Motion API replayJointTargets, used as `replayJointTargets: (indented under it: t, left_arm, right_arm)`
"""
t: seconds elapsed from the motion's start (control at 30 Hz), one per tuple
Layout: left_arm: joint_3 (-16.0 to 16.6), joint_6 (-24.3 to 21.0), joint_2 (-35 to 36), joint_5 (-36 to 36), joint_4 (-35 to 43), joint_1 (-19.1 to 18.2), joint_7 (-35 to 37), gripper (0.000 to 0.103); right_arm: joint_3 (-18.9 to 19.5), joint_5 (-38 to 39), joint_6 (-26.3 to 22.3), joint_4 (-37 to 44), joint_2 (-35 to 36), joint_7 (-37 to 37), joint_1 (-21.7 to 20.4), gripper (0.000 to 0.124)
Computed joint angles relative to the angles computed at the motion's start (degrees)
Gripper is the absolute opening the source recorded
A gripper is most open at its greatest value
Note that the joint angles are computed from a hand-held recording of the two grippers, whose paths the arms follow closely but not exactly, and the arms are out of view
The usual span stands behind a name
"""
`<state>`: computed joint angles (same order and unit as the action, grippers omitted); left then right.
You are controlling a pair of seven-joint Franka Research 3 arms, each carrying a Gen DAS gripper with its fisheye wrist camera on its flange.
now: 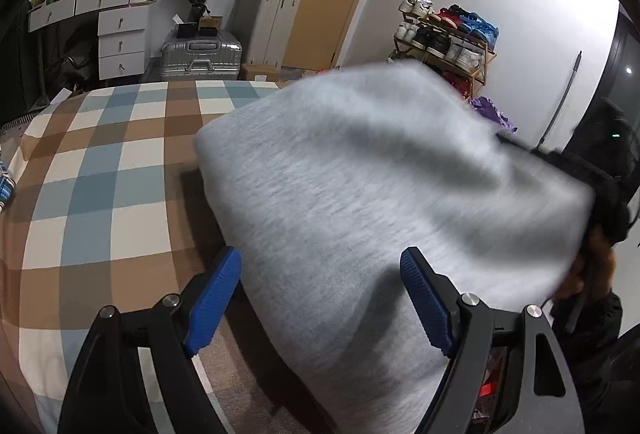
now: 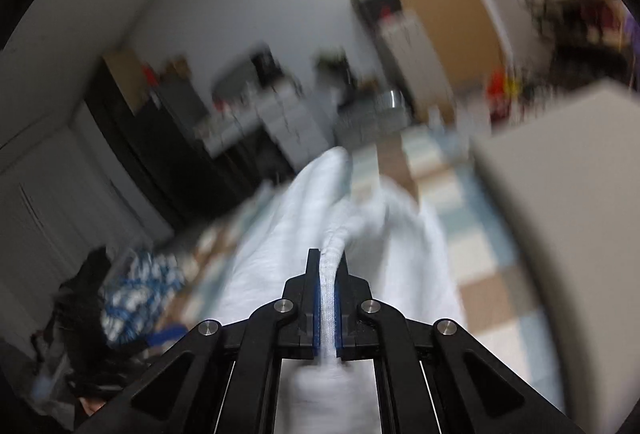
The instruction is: Fold large clothes
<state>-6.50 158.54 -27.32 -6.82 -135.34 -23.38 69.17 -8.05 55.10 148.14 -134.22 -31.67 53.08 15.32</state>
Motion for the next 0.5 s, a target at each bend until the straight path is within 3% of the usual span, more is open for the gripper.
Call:
replayJointTargets:
  t: [0.07, 0.17, 0.2, 0.27, 0.33, 0.37, 0.43, 0.5]
  left_arm:
    - [0.22, 0.95, -0.20, -0.05, -0.32, -0.23, 0.42, 0.078]
    - [1.04, 1.70, 1.47, -0.75, 0.68, -1.16, 1.69, 0.078]
    - [1.65, 1.51, 2.23, -1.55, 1.37, -1.97, 2.79, 0.078]
    - [1.98, 2.38, 3.17, -2.71, 2.33, -3.31, 5.50, 0.078]
    - [2.27, 3.74, 4.30, -3.47, 3.17, -4.80, 9.09, 0.078]
    - [2.99, 3.67, 5.21, -4.64, 3.85, -6.18, 11.55, 0.078]
    - [3.60, 1.31, 7.43, -7.17, 5.68, -8.09, 16.37, 0.078]
    - [-0.39, -0.18, 9.18, -2.64, 6.44, -5.00, 16.56, 0.078]
  right_arm:
    - [-0.61, -0.18, -0.28, -0.43, -0.02, -0.15, -0.55, 0.003]
    - [4.62, -11.27, 1.39, -2.37, 4.36, 9.57, -6.74, 0.004]
    - [6.00, -16.09, -0.96, -2.07, 7.18, 14.70, -8.96, 0.005]
    - [5.61, -18.59, -3.92, -1.79, 8.97, 18.83, -9.28, 0.009]
    - [5.76, -19.71, -1.83, -3.25, 6.93, 20.68, -9.36, 0.025]
    - [5.93, -21.10, -1.52, -3.53, 5.65, 21.96, -9.81, 0.026]
    - [4.13, -20.68, -2.17, -3.65, 3.07, 21.46, -8.89, 0.026]
    - [-0.61, -16.04, -7.48, -2.46, 0.79, 16.65, -5.65, 0.030]
